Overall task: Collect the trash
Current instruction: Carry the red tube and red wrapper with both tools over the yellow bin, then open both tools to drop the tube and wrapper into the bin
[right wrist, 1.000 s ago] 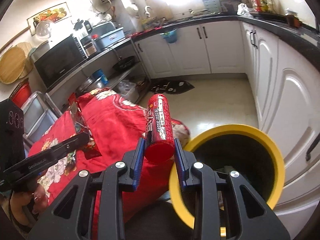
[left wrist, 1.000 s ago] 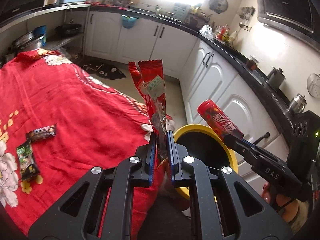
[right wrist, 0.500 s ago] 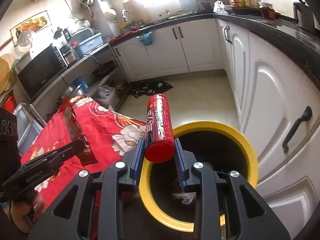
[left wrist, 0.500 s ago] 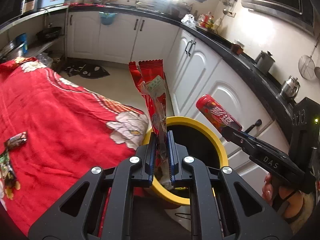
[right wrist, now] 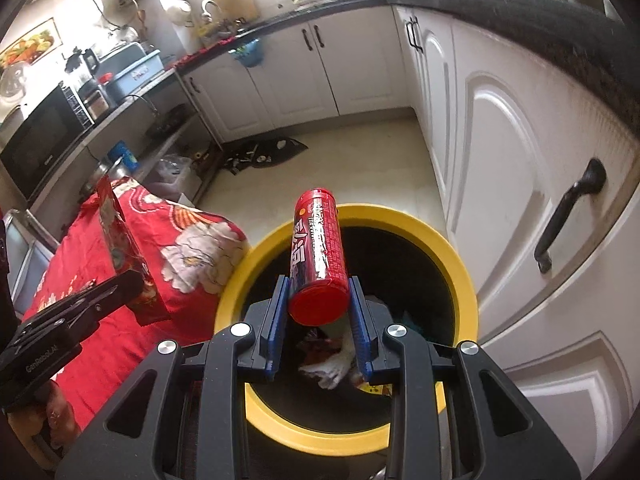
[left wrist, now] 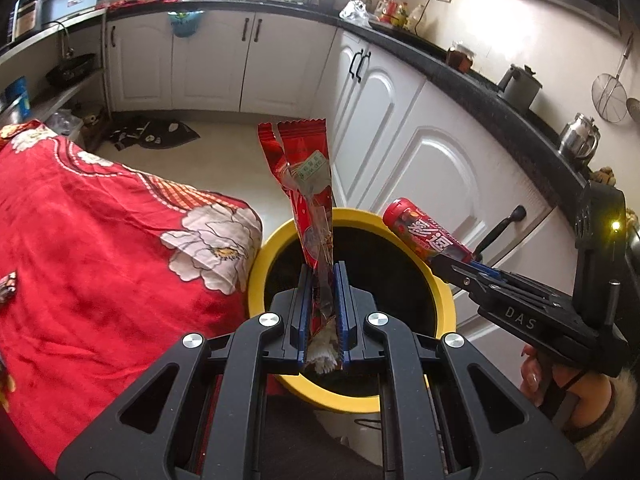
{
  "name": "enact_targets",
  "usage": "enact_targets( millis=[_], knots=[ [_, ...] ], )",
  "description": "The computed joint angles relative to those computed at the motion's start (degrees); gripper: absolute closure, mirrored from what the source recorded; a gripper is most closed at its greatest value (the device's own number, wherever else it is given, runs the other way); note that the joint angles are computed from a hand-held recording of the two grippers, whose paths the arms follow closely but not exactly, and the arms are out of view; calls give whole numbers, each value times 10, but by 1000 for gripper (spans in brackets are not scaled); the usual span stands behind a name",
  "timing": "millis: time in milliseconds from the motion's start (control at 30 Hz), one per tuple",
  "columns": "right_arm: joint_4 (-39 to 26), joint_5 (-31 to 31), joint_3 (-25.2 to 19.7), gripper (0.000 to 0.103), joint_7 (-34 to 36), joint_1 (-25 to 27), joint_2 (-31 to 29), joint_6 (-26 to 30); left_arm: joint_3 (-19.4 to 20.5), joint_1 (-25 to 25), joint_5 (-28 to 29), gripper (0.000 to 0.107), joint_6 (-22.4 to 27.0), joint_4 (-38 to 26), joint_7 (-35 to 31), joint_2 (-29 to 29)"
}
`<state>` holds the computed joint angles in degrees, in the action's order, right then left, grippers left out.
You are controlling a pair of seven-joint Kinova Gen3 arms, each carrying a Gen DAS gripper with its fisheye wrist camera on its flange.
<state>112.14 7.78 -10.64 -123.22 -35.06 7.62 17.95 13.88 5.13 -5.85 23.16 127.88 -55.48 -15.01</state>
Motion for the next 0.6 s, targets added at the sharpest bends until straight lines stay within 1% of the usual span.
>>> enact_targets(
  millis=[67,167,433,467,500,533,567,600],
  knots=[
    [-3,2,2,75,-3,-1,7,6,-4,5,4,100,-6,1,-6,11],
    [-7,-11,-1,75,12,7,20,17,-7,11,6,101,-12,-1,-9,26],
    [-19,-36,1,74,34,10,52,43,-45,50,50,100,-33,-1,-67,68],
    [-17,-39,6,73,30,7,53,43,-49,53,52,96,-33,-1,-71,70],
    [-18,-48,0,69,35,15,56,44,-43,47,47,92,-31,-1,-66,71],
    [-19,-51,-2,67,36,17,57,46,-39,43,40,79,-28,-1,-57,72],
    [-18,-46,7,63,28,9,58,46,-40,43,40,71,-24,-1,-57,72],
    [-18,-42,12,60,22,4,58,47,-39,39,35,68,-21,-1,-50,72]
  ],
)
